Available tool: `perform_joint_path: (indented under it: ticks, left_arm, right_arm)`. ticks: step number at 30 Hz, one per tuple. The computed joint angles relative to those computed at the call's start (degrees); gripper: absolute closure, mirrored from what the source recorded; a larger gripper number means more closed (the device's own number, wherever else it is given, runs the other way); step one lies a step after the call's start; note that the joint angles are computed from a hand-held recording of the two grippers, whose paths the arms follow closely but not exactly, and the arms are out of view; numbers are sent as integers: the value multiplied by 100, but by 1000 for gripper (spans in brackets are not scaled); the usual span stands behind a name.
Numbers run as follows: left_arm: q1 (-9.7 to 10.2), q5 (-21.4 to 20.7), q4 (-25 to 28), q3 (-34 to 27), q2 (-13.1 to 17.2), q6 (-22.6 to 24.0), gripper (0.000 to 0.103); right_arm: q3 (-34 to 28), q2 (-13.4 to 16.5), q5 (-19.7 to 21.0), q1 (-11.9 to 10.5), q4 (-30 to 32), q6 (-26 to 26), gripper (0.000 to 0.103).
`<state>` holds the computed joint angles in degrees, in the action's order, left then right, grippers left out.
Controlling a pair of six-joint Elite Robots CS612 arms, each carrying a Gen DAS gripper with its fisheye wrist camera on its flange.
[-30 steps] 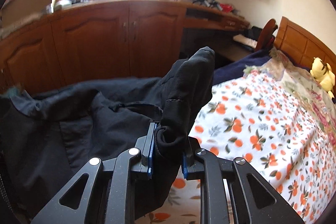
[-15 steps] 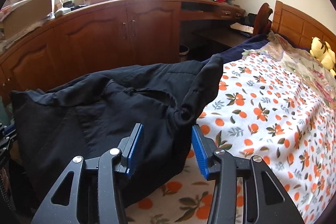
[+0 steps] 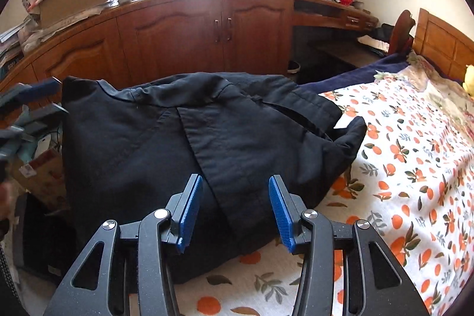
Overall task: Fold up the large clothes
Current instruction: 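Lower the coat bundle onto the bed corner and open both tools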
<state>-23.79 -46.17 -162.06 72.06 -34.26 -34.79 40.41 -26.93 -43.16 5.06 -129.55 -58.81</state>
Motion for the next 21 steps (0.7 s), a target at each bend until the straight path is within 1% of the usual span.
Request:
perform_joint_path:
  ticks: [1, 2, 4, 6, 8, 9, 10, 11, 12, 13, 14, 16, 18, 19, 20, 21]
  left_arm:
    - [28, 52, 393, -35, 21, -175, 36]
    - [56, 25, 646, -33, 29, -364, 38]
    - [157, -214, 754, 92, 11, -695, 38]
    - [195, -219, 812, 180, 1, -836, 38]
    - [200, -232, 771, 214, 1, -861, 38]
    - [205, -259, 769, 199, 6, -886, 38]
    - [210, -287, 750, 200, 6, -910, 38]
    - [215, -312, 732, 205, 3, -936, 38]
    - [221, -329, 716, 186, 8, -952, 38]
    - [230, -386, 671, 206, -4, -1000, 38]
    - [237, -451, 598, 254, -25, -1068, 38]
    - [211, -440, 338, 371, -79, -1095, 38]
    - [142, -265, 242, 461, -136, -1104, 38]
    - [95, -184, 91, 545, -174, -1071, 38]
    - [56, -160, -51, 604, -207, -1027, 34]
    - [37, -145, -97, 593, -207, -1014, 24]
  right_arm:
    - [10, -16, 35, -10, 39, -52, 55]
    - [18, -23, 53, -13, 53, -102, 55]
    - [121, -85, 93, -8, 129, -278, 55]
    - [199, -134, 134, 19, 292, -455, 55]
    - [253, -151, 97, 70, 425, -555, 55]
    - [258, -138, 10, 110, 457, -582, 54]
    - [287, -117, -129, 157, 329, -555, 51]
    - [317, -90, -289, 205, 188, -521, 51]
    - [234, -28, -368, 235, 261, -454, 51]
    - [79, 46, -407, 251, 478, -351, 50]
    - [-31, 86, -372, 248, 622, -235, 50]
    - [-8, 32, -443, 242, 650, -141, 50]
    - [230, -120, -445, 198, 422, -139, 50]
    - [350, -203, -412, 168, 367, -191, 50]
    - [459, -279, -357, 132, 347, -263, 50]
    - [570, -362, -291, 84, 337, -324, 50]
